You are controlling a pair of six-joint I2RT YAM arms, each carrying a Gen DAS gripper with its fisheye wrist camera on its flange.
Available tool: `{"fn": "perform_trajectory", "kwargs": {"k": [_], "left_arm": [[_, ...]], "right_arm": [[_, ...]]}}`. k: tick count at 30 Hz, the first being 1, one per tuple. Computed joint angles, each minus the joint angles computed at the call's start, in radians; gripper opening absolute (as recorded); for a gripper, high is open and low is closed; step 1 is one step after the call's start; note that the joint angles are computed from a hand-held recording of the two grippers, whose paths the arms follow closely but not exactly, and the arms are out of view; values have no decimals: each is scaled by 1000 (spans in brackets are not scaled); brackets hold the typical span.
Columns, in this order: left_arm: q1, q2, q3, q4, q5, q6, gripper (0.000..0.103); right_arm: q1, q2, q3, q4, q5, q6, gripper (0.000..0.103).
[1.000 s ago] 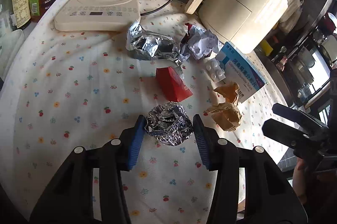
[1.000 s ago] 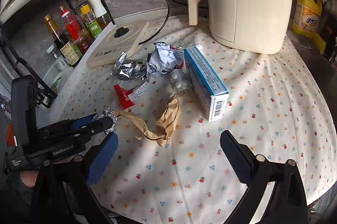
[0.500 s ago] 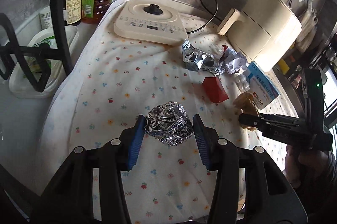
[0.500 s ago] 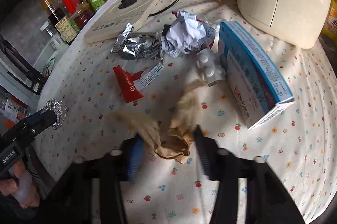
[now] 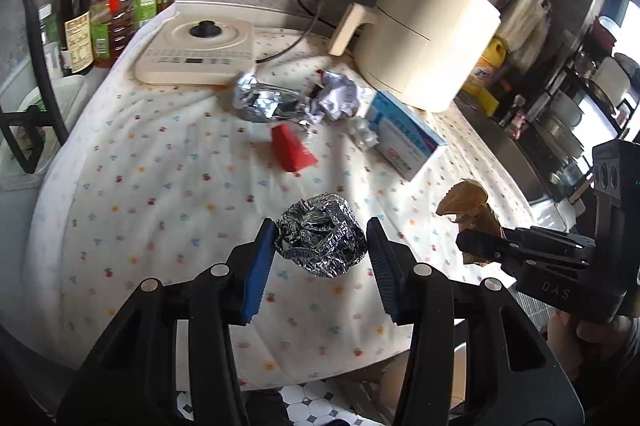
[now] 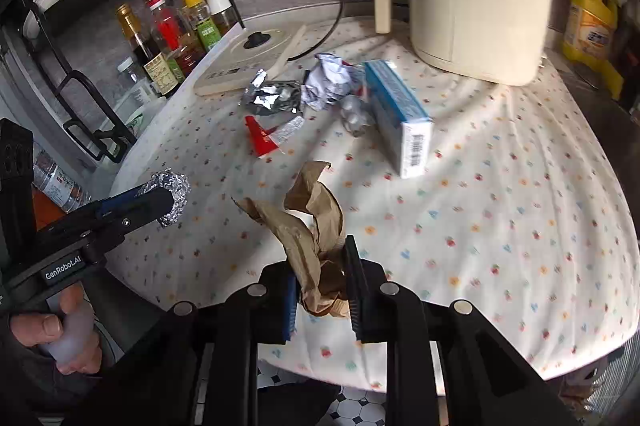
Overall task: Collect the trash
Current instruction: 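Carry the foil ball and brown paper down over the white bin with both tools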
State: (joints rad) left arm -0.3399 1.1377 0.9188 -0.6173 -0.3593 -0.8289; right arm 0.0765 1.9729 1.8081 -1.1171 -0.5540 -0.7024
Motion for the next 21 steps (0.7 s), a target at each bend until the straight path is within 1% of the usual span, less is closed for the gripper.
{"fn": "perform_trajectory", "kwargs": {"k": [4,10,15,21], "left_arm": [[-117,104,75,18,-13,-24,47],[-248,269,209,41,-9,-26,47],[-342,405,336,44,-2,-19,47],[-431,530,461,26,13,-10,47]], "right_arm": [[-129,-15,-10,-5,-6,-31,17],[-314,2,31,-40,-41,-78,16],[-451,57,102,-107,-52,-130,16],[-594,109,143,-151,-52,-188,18]]}}
